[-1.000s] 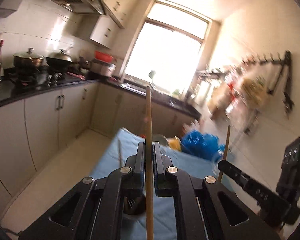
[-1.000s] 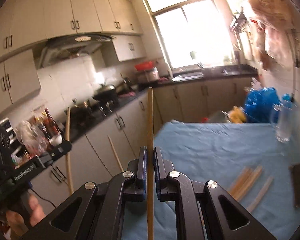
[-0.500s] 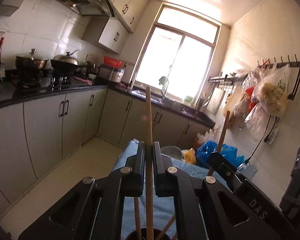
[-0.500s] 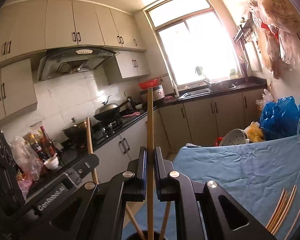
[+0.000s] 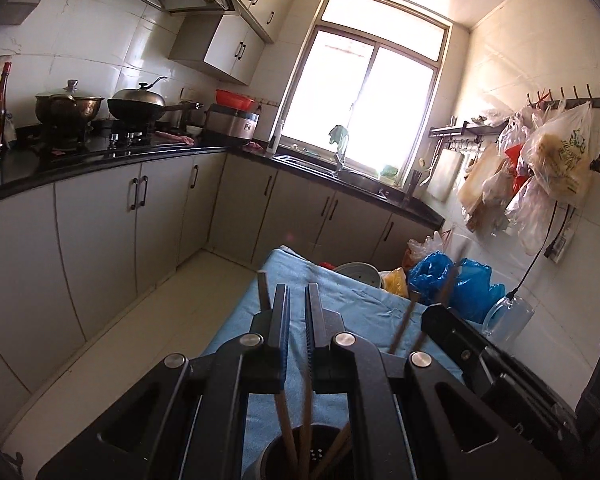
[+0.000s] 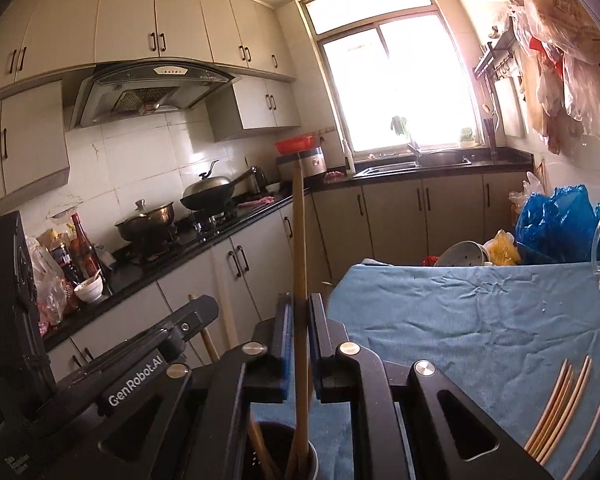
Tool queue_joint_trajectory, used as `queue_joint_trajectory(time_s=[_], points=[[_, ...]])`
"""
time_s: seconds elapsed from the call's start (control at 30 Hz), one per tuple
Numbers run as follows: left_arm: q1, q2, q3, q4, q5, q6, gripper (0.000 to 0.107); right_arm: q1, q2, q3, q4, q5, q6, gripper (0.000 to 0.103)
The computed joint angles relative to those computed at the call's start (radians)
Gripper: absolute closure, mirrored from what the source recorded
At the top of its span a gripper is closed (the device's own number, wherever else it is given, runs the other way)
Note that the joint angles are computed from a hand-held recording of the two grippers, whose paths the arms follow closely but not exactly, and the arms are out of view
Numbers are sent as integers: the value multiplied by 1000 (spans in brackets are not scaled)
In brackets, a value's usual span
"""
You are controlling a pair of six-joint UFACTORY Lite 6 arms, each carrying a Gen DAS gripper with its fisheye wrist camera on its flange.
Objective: Organize utensils
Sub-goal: 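Open both grippers and move them back over the chopsticks, then grasp a chopstick with the left gripper while the right gripper grasps another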
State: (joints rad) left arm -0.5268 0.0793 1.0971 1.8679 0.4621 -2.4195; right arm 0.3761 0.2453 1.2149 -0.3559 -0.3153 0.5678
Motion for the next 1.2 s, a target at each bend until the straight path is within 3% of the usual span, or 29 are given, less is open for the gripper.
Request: queue_joint_trajectory(time_s=[0.13,0.3,0.4,0.57,0.63,0.73,0.8,0.87,1.0,1.2], points=[[-35,-55,-21,-141,32,128,100,-16,-64,-51,-5,1,4,70],[-146,-189,-84,-324,157,271,91,-91,-213,-185,-141,-5,123,57],[-249,-256,-120,-377,222,301,89,-220,-336,-314,-369,-32,328,46],[-402,-207,-83,-451,221,332,75,-559,-400,-463,-880,-91,698,45],[-429,-108,-11,-514,142,382,70,-698,-346,-475,-1079,-119,820,45],[-445,108,155,-639,22,517,70,-830,-263,-476,-1233,-166,886,45],[-429,267,283,-776,-64,685,70,-868,-216,-471,-1278,-179,889,45],[-413,391,391,-961,-91,882,71,-877,-165,-468,-1299,-177,878,45],[-370,646,634,-1203,-76,1131,73,-858,-83,-452,-1260,-166,810,45],[-322,1044,1213,-1525,93,1547,75,-798,12,-416,-1064,-99,632,45]])
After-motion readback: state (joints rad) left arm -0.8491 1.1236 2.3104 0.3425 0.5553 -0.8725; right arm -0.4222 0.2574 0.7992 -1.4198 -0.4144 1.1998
